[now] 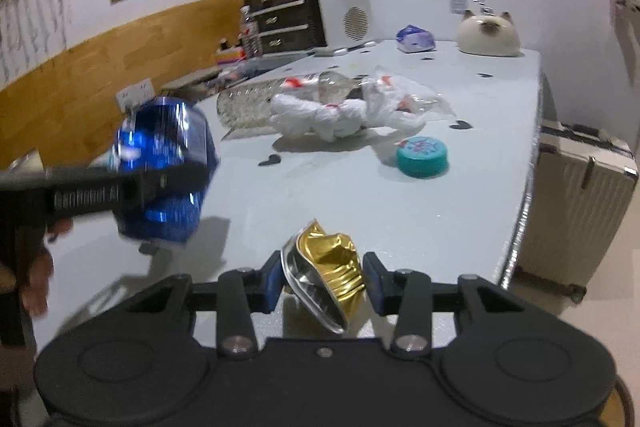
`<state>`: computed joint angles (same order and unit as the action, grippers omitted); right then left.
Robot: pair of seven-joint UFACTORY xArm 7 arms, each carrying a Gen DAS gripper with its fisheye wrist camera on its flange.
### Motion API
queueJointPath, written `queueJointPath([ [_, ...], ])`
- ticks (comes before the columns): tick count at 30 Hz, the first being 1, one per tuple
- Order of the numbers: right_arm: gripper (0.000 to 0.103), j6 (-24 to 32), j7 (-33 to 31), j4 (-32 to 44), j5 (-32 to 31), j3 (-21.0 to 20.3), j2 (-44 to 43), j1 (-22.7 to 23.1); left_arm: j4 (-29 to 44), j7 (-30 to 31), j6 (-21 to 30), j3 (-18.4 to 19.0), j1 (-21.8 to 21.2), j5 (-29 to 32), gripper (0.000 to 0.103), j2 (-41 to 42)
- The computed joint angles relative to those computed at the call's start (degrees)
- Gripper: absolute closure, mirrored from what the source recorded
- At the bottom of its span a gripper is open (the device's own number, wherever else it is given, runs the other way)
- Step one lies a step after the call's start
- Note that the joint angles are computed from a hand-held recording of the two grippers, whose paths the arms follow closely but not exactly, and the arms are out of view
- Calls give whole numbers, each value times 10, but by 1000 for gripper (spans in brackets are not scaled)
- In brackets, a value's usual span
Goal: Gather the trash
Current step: 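Grasp the crushed blue can with the left gripper while the right gripper grasps the gold foil wrapper, then carry the blue can and gold wrapper with both tools toward the wastebasket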
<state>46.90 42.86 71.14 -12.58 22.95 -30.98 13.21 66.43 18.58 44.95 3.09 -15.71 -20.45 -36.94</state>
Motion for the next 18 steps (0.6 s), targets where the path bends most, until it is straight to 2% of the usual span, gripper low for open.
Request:
queueJointPath([
  [9, 60, 44, 27, 7, -4, 10, -32, -17, -32, -16, 14, -20, -1, 14, 74, -41],
  [16, 60, 66, 24, 11, -13, 22, -63, -31, -33, -47, 28, -33, 4, 34, 74, -64],
  [18, 60, 87, 22, 20, -22, 33, -69, -42, -28, -57, 33, -33, 3, 36, 74, -68],
])
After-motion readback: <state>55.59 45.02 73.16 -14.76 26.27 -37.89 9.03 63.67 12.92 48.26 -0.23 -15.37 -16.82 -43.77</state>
